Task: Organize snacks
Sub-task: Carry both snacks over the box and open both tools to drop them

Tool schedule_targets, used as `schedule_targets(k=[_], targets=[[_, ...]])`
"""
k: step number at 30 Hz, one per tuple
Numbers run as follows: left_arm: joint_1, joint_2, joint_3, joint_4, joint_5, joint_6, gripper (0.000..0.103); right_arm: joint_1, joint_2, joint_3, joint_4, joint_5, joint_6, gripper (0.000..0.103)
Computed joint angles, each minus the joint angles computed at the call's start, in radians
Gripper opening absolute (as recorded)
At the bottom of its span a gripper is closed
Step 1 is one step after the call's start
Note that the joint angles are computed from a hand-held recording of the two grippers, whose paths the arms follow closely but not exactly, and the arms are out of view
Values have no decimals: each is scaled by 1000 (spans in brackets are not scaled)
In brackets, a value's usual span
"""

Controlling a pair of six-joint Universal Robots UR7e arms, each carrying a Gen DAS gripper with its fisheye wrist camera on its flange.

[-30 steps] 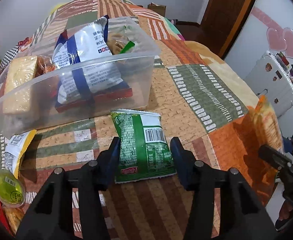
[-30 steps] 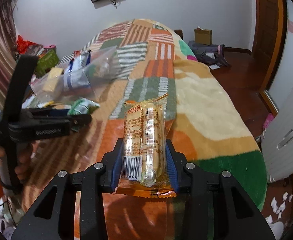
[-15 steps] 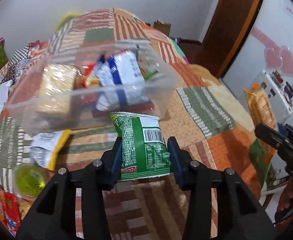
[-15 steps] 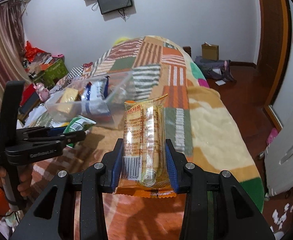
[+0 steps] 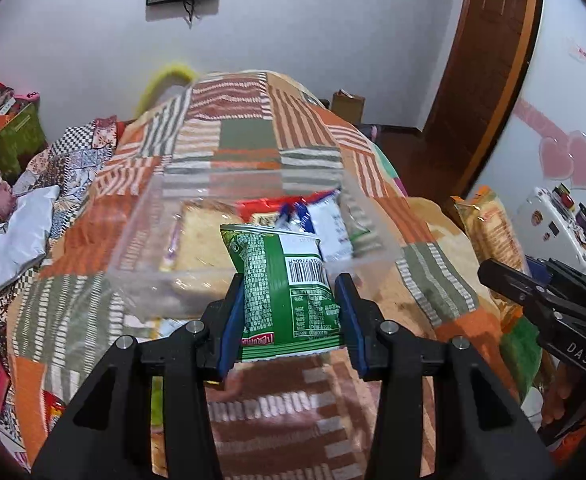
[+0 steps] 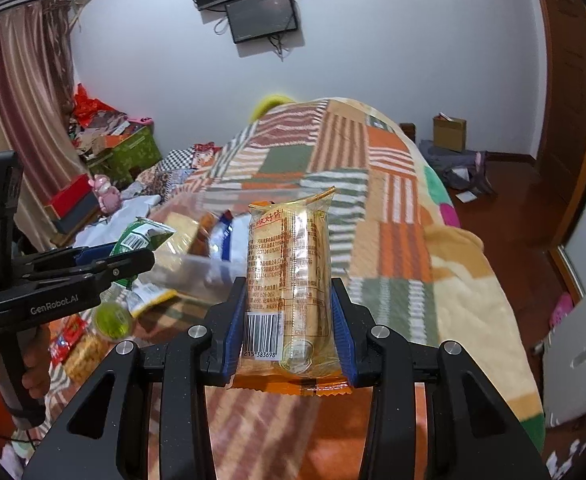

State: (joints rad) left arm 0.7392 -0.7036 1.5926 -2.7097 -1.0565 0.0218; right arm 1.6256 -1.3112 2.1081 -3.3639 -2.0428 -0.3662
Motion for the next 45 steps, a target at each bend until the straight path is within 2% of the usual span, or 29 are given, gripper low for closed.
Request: schedule_targets(k=[14,20,27,34,36,38,40,45], targets=[[60,43,-120,-8,39,39,44,-2,136,-165,52,55,-16,36],[96,85,-185,9,52,28,44,-17,189,-245,169,108,19,36],[132,129,-221,-1,109,29,44,-9,271,-325,230,110,13,36],[153,148,-233,-2,115,35,44,5,318,-360,214,47,-28,37],[147,152,-227,-18,135,52,47,11,325,-363,211,27,-45,39],[141,152,-223,-18,143,59,51,17,326,-362,211,17,-57,45],[138,146,-215,-17,139,58,56,23,323,-356,210,11,-63,51],[131,118,-192,-1,130,33,61,33,306,-333,190,1,-72,62]])
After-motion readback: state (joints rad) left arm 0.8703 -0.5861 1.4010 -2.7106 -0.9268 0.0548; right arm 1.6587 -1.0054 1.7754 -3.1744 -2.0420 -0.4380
